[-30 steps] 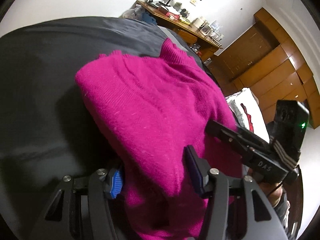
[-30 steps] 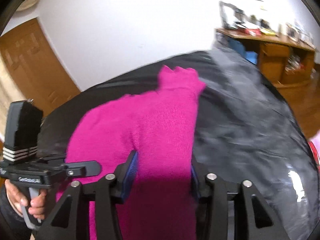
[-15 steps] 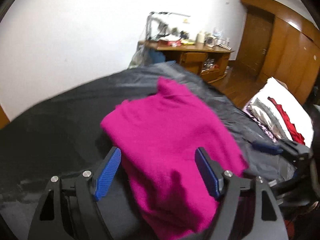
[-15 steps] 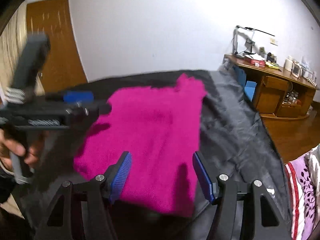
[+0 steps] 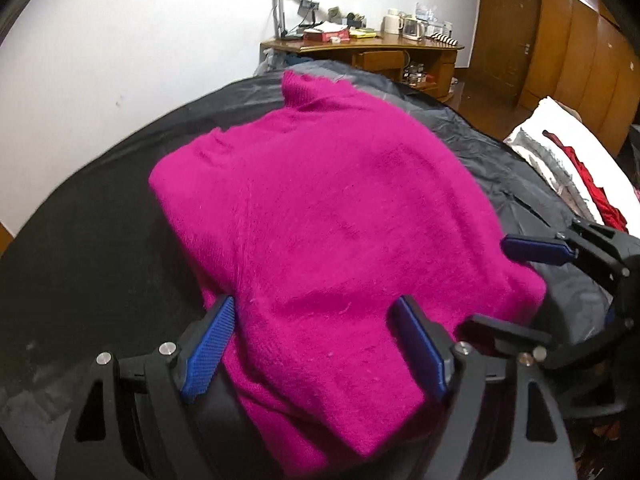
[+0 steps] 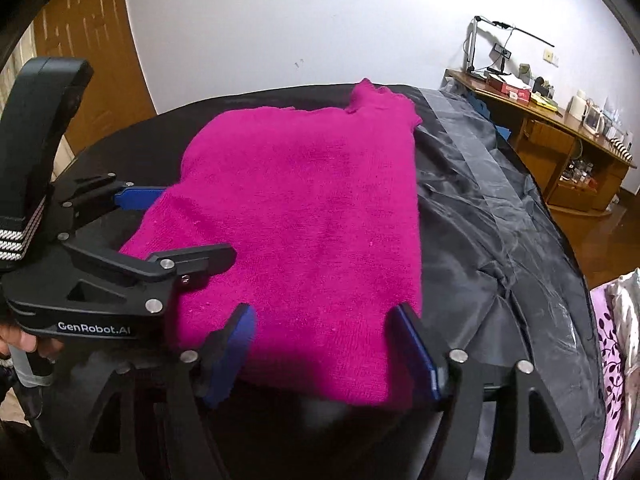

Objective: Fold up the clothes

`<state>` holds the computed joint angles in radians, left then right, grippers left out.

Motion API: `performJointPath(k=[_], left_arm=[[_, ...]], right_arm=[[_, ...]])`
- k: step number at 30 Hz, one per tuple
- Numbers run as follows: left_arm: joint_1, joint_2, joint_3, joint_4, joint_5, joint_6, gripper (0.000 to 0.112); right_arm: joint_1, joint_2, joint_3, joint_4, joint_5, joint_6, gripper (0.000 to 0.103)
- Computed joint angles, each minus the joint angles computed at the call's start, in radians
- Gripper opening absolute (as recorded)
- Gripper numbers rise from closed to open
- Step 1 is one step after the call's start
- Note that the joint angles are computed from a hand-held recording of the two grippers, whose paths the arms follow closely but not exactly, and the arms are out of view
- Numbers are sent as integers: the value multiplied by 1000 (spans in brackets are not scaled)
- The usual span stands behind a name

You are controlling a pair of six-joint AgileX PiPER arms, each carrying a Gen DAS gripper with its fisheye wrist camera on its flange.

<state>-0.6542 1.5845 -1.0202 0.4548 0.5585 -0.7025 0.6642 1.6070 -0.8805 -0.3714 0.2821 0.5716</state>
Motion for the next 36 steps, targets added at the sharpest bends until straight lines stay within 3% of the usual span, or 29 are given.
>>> performJointPath(k=[3, 8, 11, 12, 14, 16, 18, 21, 26, 36], left_arm=[[-22, -20, 6, 31, 29, -59, 84], [-139, -66, 18, 241, 143, -330, 89], [-213, -113, 40, 342, 218, -489, 103], [-233, -126, 44, 363, 241, -525, 103], [-272, -149, 48, 397, 295, -589, 103], [-327, -162, 38, 421, 395, -668, 103], [-360, -178, 38, 421, 440, -705, 103], [-390, -205, 50, 411, 452, -740, 103], [-410, -231, 66, 408, 455, -765, 103], [-472, -230, 68, 426, 517, -842, 103]], right_arm=[[1, -47, 26, 25, 13, 15, 74], [7, -140, 84, 9, 28, 106, 74], [22, -212, 129, -33, 33, 194, 74], [32, -229, 136, -53, 44, 222, 74], [68, -262, 140, -135, 81, 313, 74], [114, -296, 141, -229, 127, 411, 74], [179, -323, 144, -393, 178, 567, 74], [244, -339, 145, -537, 243, 699, 74], [209, -342, 154, -490, 199, 674, 74], [277, -352, 169, -564, 261, 762, 74]])
